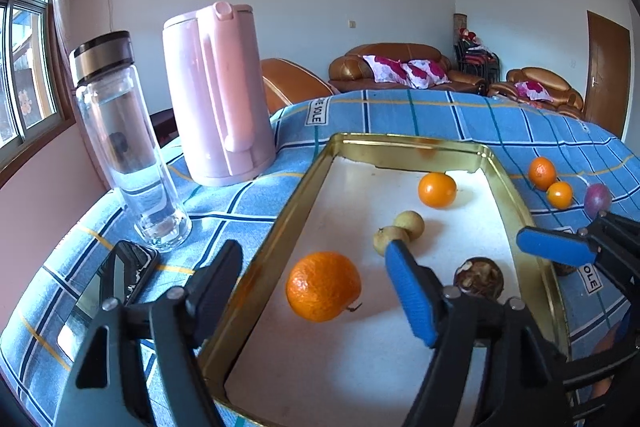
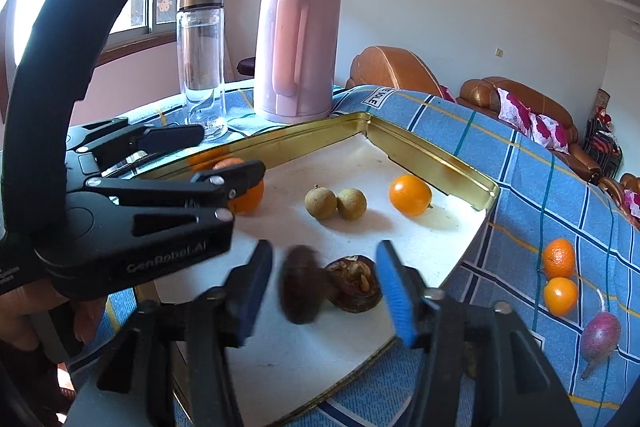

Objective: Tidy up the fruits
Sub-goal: 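Open both grippers to drop the orange and mangosteen into the tray, then lower the right gripper onto a third brown mangosteen and close it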

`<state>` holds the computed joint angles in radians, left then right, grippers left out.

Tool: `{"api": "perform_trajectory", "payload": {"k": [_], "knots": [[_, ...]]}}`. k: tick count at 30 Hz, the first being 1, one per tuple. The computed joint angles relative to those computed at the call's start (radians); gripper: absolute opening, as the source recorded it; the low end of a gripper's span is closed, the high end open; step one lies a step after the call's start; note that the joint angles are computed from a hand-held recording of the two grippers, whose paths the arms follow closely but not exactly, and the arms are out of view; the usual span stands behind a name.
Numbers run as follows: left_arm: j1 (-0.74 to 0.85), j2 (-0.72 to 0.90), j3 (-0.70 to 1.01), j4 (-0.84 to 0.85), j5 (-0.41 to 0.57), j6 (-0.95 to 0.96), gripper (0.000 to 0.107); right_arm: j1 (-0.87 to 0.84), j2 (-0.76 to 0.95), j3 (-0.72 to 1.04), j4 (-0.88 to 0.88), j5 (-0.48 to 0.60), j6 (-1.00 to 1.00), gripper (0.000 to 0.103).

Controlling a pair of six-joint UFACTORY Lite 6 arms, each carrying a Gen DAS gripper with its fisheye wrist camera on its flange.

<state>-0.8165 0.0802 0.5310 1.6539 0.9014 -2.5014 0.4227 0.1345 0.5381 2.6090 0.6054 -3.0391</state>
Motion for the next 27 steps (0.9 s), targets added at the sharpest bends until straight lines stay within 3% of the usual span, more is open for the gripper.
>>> {"api": "perform_trajectory", "payload": {"k": [3,7,14,25,26,27], "knots": [[-0.022,-0.036,-0.018,0.010,0.012,-0.019,0.080,-0.058,-0.063,-0.063,-0.010,0.018,-0.034,0.066],[-0.063,-0.051,-0.014,0.011,0.046,-0.057,0.097,-0.269,-0.110,-0.080,-0.250,0.047,0.125,0.066],[-0.107,0.020,0.057,0.032,0.046,-0.085,0.100,-0.490,-0.018,0.030,-0.376,0.025,0.204,0.066],[-0.126,0.051,0.099,0.028,0.041,-0.075,0.101,-0.379,0.156,0.190,-0.471,-0.136,0.322,0.065],[-0.128,0.055,0.106,0.025,0.041,-0.070,0.101,-0.371,0.187,0.226,-0.543,-0.164,0.401,0.064],[-0.130,0.059,0.115,0.023,0.040,-0.062,0.101,-0.369,0.209,0.252,-0.608,-0.177,0.467,0.050]]}}
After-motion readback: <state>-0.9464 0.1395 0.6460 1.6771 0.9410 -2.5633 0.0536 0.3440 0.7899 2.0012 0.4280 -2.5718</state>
